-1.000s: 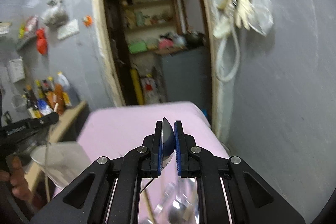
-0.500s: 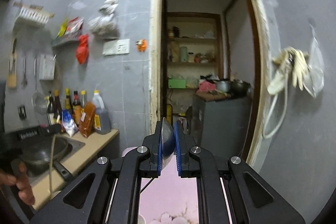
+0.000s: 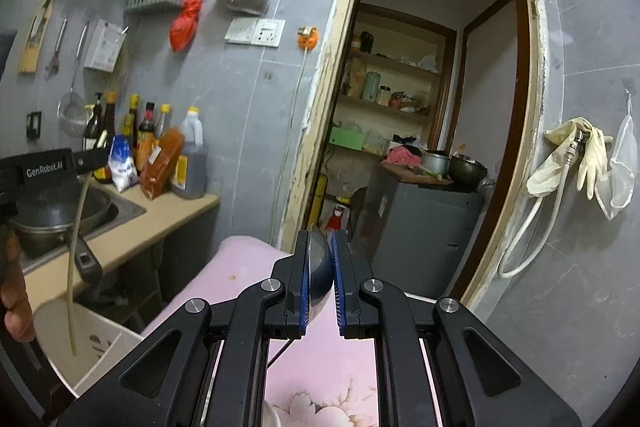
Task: Organize utensils
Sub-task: 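Lift the chopstick and spoon and carry both over the white caddy, then open the left tool over the caddy while the right tool releases the spoon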
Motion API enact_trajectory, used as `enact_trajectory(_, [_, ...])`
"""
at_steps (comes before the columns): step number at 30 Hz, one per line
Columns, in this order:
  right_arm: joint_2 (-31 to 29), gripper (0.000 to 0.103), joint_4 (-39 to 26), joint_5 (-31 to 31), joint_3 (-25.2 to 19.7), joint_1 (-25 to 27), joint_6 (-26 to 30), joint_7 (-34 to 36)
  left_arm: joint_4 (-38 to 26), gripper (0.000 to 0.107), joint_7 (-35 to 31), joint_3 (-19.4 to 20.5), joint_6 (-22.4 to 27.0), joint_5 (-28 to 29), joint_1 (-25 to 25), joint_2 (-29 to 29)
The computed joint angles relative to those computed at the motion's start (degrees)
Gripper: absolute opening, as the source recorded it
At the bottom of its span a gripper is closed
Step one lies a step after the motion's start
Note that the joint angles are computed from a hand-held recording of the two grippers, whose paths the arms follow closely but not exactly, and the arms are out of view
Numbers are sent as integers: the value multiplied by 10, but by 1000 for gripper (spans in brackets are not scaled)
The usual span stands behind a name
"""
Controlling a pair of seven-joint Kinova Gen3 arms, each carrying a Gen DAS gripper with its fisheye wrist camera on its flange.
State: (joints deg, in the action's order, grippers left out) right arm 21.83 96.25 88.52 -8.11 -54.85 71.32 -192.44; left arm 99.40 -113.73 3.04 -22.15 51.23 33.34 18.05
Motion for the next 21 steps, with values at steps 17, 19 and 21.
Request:
enact_trajectory(17, [-30, 29, 43, -14, -21, 3, -65, -37, 55, 4, 3, 19, 92, -87, -25, -33])
enact_trajectory(19, [-36, 29, 43, -14, -26, 3, -65, -40, 56, 13, 31, 22, 124, -114, -37, -40])
enact_trajectory(21, [-43, 30, 45, -14, -30, 3, -62, -47, 59, 31, 66, 37, 139, -146, -56, -47])
